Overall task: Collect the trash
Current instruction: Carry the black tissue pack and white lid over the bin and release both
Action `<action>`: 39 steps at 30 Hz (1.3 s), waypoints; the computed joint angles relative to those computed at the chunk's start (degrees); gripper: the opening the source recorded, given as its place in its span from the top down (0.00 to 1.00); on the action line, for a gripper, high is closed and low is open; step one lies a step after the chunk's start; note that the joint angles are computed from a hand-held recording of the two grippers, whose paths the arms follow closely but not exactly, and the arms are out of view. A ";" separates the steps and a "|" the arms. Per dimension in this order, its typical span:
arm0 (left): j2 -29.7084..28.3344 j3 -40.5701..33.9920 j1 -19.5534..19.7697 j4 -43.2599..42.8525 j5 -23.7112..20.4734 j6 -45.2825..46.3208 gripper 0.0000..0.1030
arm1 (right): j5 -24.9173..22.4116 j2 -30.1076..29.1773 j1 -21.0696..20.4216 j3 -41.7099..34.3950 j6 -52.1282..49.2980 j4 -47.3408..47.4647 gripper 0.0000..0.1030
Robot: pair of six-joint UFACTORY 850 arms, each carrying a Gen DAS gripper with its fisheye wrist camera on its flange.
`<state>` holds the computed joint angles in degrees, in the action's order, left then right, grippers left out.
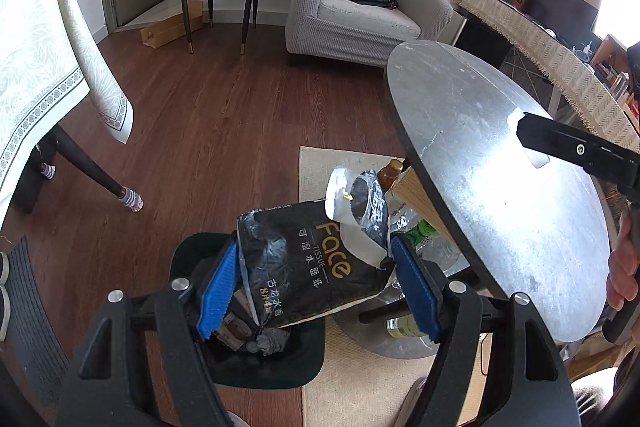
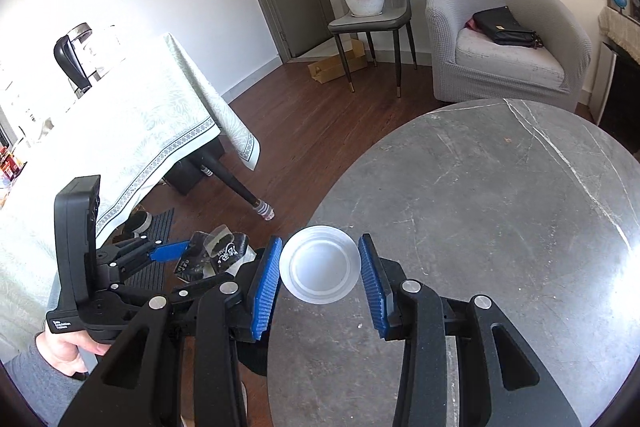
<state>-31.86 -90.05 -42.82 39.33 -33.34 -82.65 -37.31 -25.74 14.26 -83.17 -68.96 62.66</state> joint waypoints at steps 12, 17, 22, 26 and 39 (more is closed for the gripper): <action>3.59 9.15 1.97 -5.39 3.54 0.23 0.26 | 0.44 -1.08 5.35 -1.38 1.11 -1.82 0.62; 5.09 12.49 2.62 -6.96 5.36 0.18 0.26 | -0.12 -2.24 7.12 -2.65 2.28 -2.84 0.61; 5.49 14.05 3.73 -14.02 5.91 6.75 0.24 | 0.73 -3.30 9.06 -3.75 4.06 -5.60 0.61; 5.88 14.87 4.11 -15.61 5.24 9.38 0.23 | 1.54 -4.40 10.34 -4.87 5.54 -7.73 0.61; 9.89 19.49 4.81 -11.92 8.03 4.18 0.18 | 3.56 -7.43 13.43 -7.55 9.99 -12.60 0.62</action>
<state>-21.96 -70.56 -38.01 27.41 -25.31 -78.47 -33.74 -33.17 27.70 -90.72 -58.97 50.05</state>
